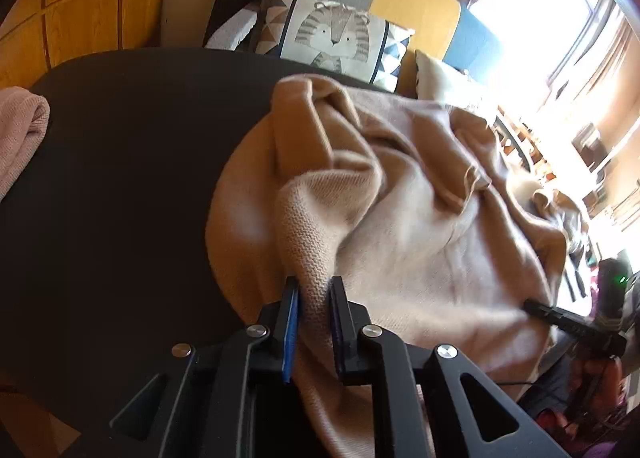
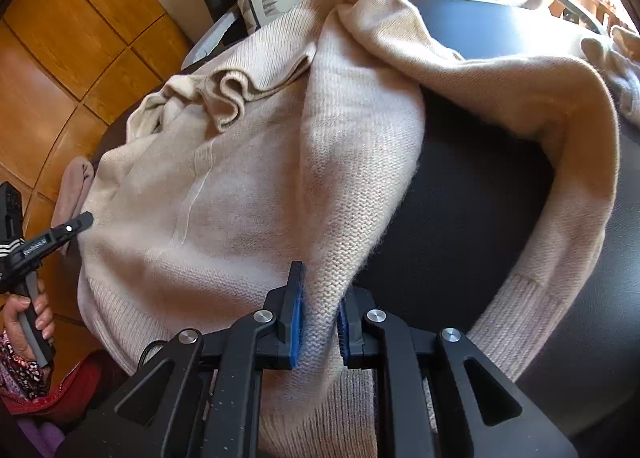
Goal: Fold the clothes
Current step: 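Release the sweater with the right gripper and press the fabric flat with both grippers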
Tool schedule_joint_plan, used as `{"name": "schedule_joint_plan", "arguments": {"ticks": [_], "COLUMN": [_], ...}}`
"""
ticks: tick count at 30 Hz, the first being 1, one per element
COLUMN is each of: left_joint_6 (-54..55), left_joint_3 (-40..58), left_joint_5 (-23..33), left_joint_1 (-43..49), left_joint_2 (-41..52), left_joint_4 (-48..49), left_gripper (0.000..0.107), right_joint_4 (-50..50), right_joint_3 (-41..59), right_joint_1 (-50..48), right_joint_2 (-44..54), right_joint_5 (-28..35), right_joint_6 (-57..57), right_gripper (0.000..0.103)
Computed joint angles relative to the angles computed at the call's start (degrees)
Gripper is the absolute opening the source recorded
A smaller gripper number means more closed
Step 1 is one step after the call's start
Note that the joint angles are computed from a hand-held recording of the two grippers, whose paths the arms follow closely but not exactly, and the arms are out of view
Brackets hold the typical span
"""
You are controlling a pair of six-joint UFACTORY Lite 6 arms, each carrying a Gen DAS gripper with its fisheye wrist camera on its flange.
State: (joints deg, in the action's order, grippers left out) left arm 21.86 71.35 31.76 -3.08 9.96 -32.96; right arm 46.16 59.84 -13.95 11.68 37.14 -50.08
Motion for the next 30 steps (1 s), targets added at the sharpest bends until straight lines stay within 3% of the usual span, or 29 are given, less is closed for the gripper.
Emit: {"name": "schedule_joint_plan", "arguments": {"ticks": [3, 10, 14, 16, 22, 26, 30], "left_joint_6": [-4.5, -23.3, -18.0, -21.6, -18.2, -19.1, -25.0], "left_joint_3": [3.4, 9.3, 10.6, 12.4, 19.7, 28.2, 41.2], "left_joint_5": [-0.3, 2.1, 2.5, 1.4, -0.3, 1.1, 6.6], "left_joint_1": [-3.2, -9.3, -6.4, -7.2, -10.9, -16.7, -21.1], "left_joint_2": [-0.6, -1.6, -0.8, 0.5, 7.8, 16.9, 30.0], "left_joint_4": [6.6, 32.7, 25.4, 27.7, 20.3, 24.8, 32.7], "left_gripper": [0.013, 0.017, 0.017, 0.017, 0.018, 0.019, 0.019], "right_joint_4": [-0.9, -4.7, -6.5, -5.8, 2.7, 0.9, -2.9], "right_joint_3": [0.1, 0.0, -0.4, -0.5, -0.5, 3.7, 8.9], "right_joint_1": [0.3, 0.3, -0.5, -1.4, -2.8, 1.1, 6.2], "right_joint_2": [-0.4, -2.1, -3.3, -4.2, -7.1, -5.0, 0.3], "right_joint_5": [-0.6, -2.4, -4.4, -5.0, -6.9, -7.5, -9.1], "right_joint_6": [0.9, 3.8, 5.8, 5.3, -3.3, -2.1, 1.5], "right_gripper": [0.016, 0.024, 0.029, 0.029, 0.029, 0.029, 0.029]}}
